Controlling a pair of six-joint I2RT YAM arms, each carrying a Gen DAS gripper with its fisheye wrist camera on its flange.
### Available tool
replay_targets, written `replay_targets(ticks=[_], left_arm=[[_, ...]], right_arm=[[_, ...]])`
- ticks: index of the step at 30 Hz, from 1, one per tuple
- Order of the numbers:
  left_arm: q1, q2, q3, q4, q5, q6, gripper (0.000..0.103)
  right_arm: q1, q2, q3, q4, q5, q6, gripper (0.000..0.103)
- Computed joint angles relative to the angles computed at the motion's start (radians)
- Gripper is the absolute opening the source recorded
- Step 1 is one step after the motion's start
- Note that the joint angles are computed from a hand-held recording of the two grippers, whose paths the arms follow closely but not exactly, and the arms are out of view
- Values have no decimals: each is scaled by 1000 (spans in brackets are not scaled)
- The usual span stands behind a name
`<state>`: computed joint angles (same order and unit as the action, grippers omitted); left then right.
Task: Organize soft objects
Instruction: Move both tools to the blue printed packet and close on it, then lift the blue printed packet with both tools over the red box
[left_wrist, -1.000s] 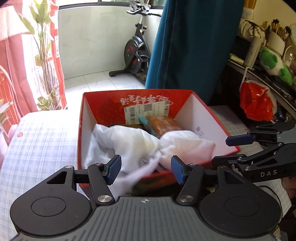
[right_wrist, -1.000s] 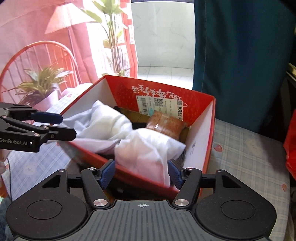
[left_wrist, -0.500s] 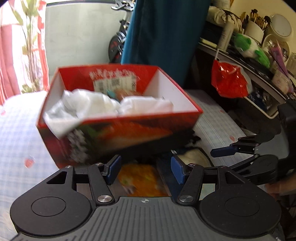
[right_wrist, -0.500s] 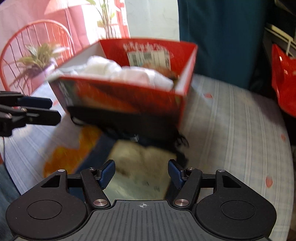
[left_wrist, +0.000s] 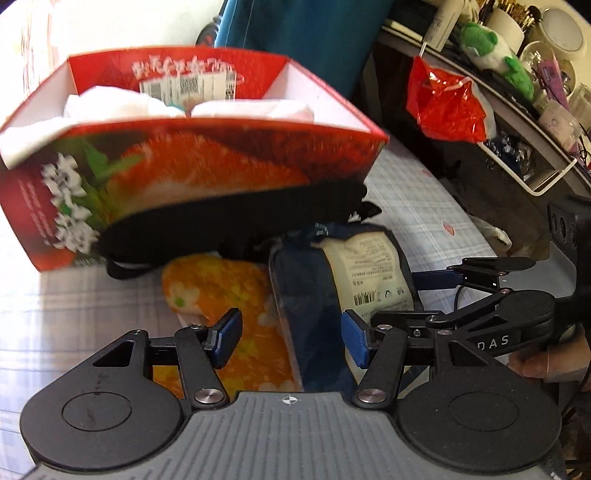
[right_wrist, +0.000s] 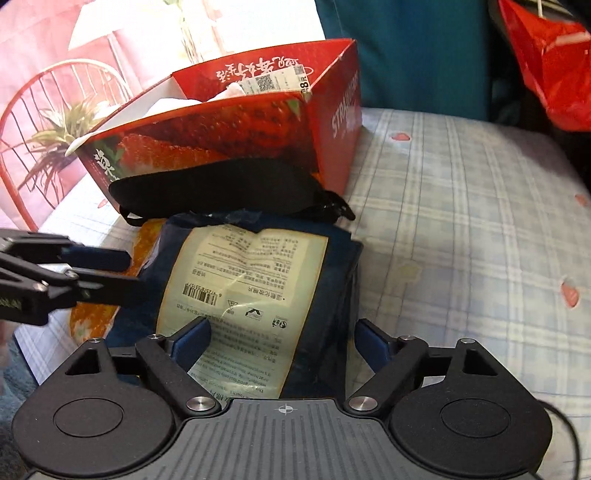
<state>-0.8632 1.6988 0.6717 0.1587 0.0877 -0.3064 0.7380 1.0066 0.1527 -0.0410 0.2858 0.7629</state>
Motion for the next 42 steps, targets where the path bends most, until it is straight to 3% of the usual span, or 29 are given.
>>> replay_targets(ticks=[3, 6, 10, 18, 28, 33, 38, 42], left_arm=[[9, 37, -10, 51, 38, -10, 59], [3, 54, -14, 72, 45, -2, 40], [-9, 14, -36, 63, 12, 17, 30], [25, -148, -164, 48, -19, 26, 29], [131, -272, -311, 80, -16, 2, 29], [137, -277, -344, 113, -30, 4, 29], [119, -267, -360, 145, -51, 3, 29], [108, -252, -379, 185, -63, -4, 29]], right_arm=[[-10, 14, -30, 79, -20, 0, 78], [3, 40, -44, 147, -24, -4, 74], [74, 83, -19, 155, 33, 19, 70], [234, 121, 63, 103, 142, 98, 63], [356, 388, 219, 186, 254, 121, 60], [428, 463, 262, 170, 344, 154, 56], [452, 476, 231, 186, 373, 245, 56], [455, 487, 185, 269, 376, 289, 56]])
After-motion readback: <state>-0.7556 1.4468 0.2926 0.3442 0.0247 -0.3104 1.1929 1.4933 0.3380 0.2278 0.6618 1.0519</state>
